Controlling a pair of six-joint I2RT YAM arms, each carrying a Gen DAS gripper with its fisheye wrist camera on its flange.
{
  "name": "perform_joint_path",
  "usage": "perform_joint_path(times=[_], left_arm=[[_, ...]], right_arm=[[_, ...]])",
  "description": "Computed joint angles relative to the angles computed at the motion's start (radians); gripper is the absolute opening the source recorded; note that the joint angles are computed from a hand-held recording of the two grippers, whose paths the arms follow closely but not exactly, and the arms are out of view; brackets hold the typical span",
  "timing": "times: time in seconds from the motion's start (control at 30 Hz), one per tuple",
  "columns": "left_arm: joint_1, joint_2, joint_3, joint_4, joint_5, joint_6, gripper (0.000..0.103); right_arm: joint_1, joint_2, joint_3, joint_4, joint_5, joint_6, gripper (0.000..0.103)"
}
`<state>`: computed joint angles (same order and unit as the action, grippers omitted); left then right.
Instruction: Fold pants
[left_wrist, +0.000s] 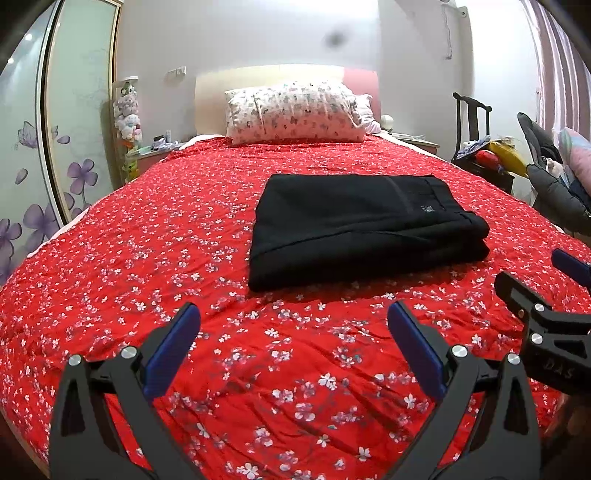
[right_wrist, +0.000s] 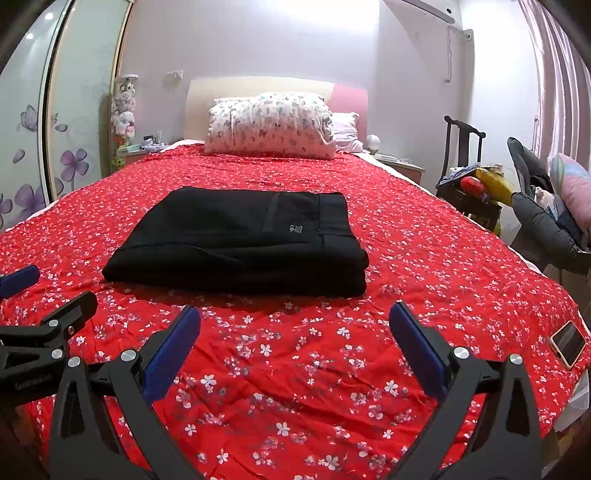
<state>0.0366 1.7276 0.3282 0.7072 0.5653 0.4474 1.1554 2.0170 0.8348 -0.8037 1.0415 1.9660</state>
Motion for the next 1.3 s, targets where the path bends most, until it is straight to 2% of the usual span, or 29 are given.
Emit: perform_joint_path(times=[0.93,1.17,1.3], left_arm=[[-0.007,0.005,0.015,-0.044,-0.003,0.010,0.101],[-0.005,0.008,-0.002,0.003,-0.005,-0.013,0.101],[-0.005,0.007,0.007,-0.011,-0.013,-0.017,0.101]], right_arm=[[-0.012,-0.009,-0.028,0.067,-0.010,-0.054,0.102],[-0.015,-0.010,-0.031,0.074,-0.013,-0.056,0.102],[-0.022,-0.016,-0.039,0.081,-0.012,-0.064,0.102]])
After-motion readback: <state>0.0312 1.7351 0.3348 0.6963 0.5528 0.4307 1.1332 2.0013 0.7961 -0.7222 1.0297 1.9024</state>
